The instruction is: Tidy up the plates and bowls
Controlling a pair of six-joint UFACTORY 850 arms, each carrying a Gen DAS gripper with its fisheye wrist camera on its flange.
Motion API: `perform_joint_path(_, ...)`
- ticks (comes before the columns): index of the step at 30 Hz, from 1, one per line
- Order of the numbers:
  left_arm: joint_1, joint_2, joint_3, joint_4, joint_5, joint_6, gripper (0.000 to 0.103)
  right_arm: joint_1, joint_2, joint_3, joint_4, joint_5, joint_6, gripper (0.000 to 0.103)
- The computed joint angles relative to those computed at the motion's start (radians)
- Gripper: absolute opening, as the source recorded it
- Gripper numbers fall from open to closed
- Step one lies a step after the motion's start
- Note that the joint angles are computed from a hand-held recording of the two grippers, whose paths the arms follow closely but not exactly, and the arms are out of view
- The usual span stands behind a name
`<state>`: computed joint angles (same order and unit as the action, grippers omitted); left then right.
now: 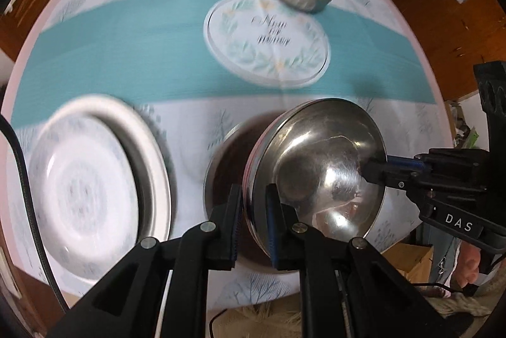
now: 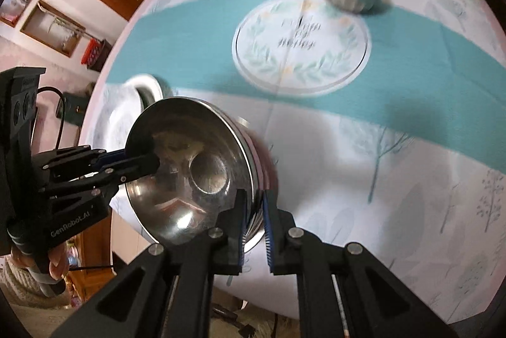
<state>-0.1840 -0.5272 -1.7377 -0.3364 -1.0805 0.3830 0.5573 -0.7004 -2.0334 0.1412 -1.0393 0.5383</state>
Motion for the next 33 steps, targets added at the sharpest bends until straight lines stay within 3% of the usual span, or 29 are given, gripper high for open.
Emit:
perform_joint_path(7,-0.012,0.021,0.054,0.055,0.034,-0.010,0.011,0.013,-0.036,-0.022,-0.003,-0.045,0.009,0.010)
perform_joint_path(15,-0.010,-0.002,0.039,0.067,0.013,-0.026,0.012,0.019,-0.072,-0.070,-0.028,-0.082,0.022,0.011)
perform_joint_path(20,-0.008,-0.006,0.033,0.037,0.006,-0.016,0.031,0.035,-0.095,-0.115,-0.094,-0.107,0.056,0.016)
perform_joint_path(23,-0.016,0.018,0.050,0.060,0.052,-0.010,0.056,0.042,-0.101,-0.133,-0.138,-0.119,0.066,0.029)
perform_joint_path(25,-0.014,0.032,0.057,0.056,0.075,0.007,0.058,0.045,-0.094,-0.133,-0.158,-0.113,0.069,0.033)
perform_joint_path(33,-0.007,0.044,0.045,0.033,0.098,0.021,0.058,0.048,-0.070,-0.117,-0.169,-0.091,0.061,0.034)
